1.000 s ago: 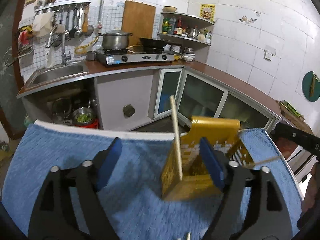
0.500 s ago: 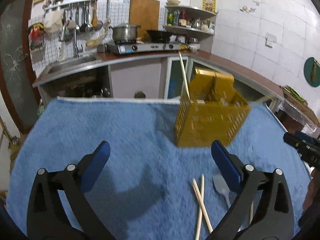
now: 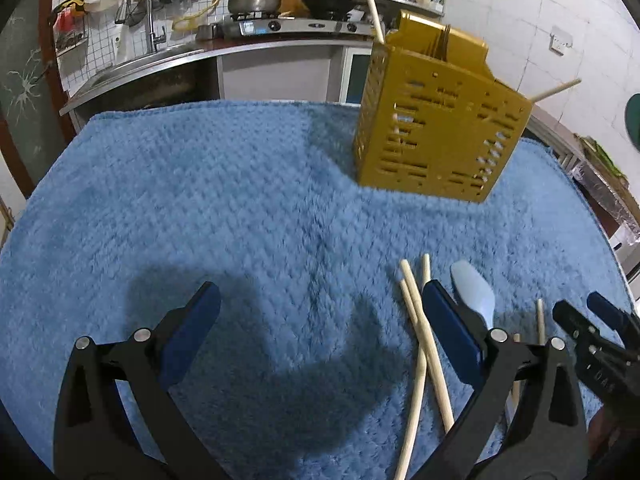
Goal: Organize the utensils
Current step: 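Grasp a wooden chopstick with the left tool while the right tool grasps another chopstick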
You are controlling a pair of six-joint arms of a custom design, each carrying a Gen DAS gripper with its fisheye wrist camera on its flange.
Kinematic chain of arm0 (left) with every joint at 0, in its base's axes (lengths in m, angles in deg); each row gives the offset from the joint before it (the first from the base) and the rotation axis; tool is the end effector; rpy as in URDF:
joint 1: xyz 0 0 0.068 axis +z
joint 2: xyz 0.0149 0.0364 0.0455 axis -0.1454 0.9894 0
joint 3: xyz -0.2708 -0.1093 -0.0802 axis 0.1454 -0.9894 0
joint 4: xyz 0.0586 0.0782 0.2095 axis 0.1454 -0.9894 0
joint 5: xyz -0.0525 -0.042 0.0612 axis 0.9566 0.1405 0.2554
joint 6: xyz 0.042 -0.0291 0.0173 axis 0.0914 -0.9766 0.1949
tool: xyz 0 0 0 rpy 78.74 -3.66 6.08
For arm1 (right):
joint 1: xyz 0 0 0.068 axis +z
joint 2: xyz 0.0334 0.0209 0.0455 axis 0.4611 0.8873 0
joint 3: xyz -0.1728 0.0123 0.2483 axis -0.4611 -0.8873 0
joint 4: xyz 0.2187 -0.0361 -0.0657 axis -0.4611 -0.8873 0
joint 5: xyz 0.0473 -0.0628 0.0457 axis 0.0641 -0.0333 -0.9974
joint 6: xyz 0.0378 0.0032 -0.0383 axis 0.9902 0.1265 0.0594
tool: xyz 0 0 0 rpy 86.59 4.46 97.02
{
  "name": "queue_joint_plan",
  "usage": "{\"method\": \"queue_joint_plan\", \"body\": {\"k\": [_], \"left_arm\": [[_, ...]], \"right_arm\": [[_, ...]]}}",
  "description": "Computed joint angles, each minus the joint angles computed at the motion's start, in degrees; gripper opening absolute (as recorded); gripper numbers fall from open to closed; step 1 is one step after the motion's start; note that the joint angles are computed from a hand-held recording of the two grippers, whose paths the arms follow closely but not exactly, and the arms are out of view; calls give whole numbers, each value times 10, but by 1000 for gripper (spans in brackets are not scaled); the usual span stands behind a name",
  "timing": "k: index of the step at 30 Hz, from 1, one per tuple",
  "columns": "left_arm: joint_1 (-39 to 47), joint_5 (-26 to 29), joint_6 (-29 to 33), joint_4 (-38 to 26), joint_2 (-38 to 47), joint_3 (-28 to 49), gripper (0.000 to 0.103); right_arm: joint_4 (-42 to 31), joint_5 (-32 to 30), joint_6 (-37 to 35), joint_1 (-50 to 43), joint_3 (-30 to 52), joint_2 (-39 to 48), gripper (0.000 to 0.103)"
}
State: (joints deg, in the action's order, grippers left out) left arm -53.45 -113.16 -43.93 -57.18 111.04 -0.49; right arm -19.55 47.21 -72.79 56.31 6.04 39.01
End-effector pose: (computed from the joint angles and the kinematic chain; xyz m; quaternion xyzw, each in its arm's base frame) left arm 0.1993 -0.1711 0.1731 -0.1499 0.9200 0.0210 0.3616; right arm 0.2366 0.1217 0.1554 -0.0727 0.9272 0.0374 0.3657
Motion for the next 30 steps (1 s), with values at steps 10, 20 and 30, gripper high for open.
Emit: {"method": "queue_joint_plan", "body": {"k": [10,20,30], "left_arm": [[10,77,36,-7,66,62,59],[50,125,69,11,89,79,23],[68,144,88,28,95,83,11]], "right_arm": [[-9,-19,20,0,11,50,58],[-62,-23,27,25,45,51,20],[-92,-68,20,0,86,70,11]]}}
